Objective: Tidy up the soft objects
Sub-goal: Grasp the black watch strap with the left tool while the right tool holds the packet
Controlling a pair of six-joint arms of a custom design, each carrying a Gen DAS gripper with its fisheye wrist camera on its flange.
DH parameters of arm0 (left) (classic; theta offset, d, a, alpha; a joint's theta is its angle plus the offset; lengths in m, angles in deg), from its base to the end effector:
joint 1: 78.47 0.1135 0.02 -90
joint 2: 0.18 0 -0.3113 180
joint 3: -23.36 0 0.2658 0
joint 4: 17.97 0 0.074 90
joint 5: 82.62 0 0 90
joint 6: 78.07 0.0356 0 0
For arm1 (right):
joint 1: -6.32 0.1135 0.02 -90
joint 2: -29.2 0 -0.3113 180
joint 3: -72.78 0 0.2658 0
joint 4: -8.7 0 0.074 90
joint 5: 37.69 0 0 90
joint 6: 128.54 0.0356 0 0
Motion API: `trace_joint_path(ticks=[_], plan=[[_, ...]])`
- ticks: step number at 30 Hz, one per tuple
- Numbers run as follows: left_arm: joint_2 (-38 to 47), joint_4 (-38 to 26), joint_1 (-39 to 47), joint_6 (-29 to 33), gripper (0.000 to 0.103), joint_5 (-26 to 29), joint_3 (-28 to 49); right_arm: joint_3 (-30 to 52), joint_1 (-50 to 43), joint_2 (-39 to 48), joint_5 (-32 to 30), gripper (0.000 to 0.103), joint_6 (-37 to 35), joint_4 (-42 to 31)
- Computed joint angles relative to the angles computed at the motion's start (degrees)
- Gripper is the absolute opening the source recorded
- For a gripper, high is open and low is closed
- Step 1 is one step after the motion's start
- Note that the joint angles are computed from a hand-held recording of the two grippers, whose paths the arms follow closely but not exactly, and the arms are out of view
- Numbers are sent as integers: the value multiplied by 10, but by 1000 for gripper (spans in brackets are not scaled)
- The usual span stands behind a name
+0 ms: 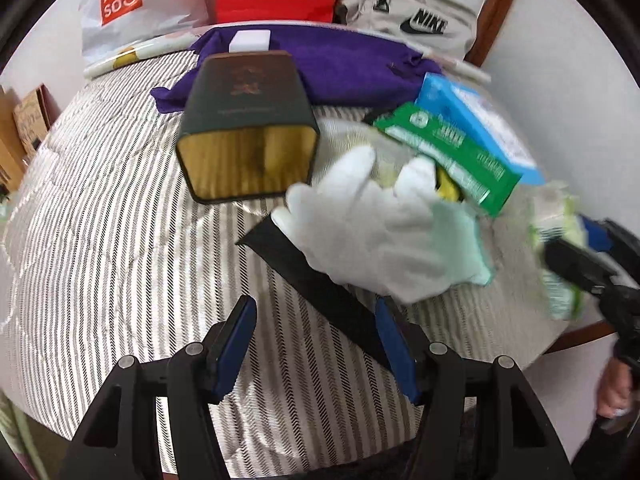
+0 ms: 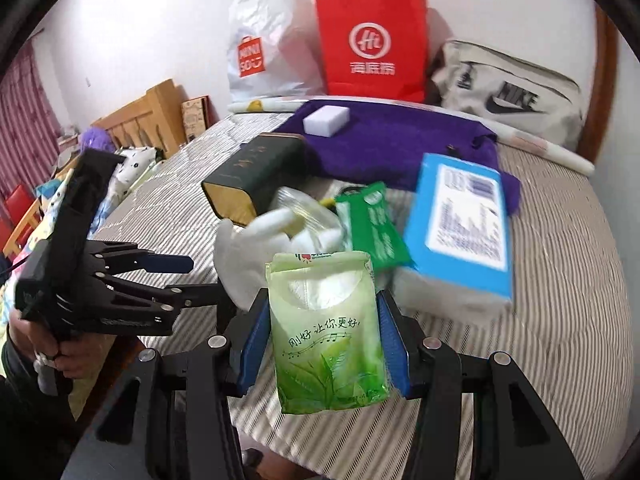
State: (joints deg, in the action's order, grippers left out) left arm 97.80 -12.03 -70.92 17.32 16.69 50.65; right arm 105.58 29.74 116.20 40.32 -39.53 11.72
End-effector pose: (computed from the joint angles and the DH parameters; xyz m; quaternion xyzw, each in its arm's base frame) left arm 0.1967 0.0203 0.0722 -0.0006 0.9728 -0.0541 0.2254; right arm 0.2057 0.0972 0.1240 -0.2322 0.9095 0.1609 0.3050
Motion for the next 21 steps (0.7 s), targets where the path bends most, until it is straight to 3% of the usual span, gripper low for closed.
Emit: trace_joint_path(ticks=[2,4,8,12,17,21], plan=[[31,26,-50,-33,60,-54,1,-16,-24,-6,-16,51,-2,6],[49,65,-89,-58,69,-93,-5,-26,-40,-7,-26,51,-4,13],[76,81,-123,-104,79,-132,4,-36,-63,2,-43,51,-5,26],[72,87,-70,-71,79,-116,-8,-41,-75,11,-53,51,-9,34],[60,88,56,19,78,-67,-26,-49,-90,21,-63,51,-13,50],[62,93,73,42,75,-36,-27,-49,-94,37,-64,51,-12,59]])
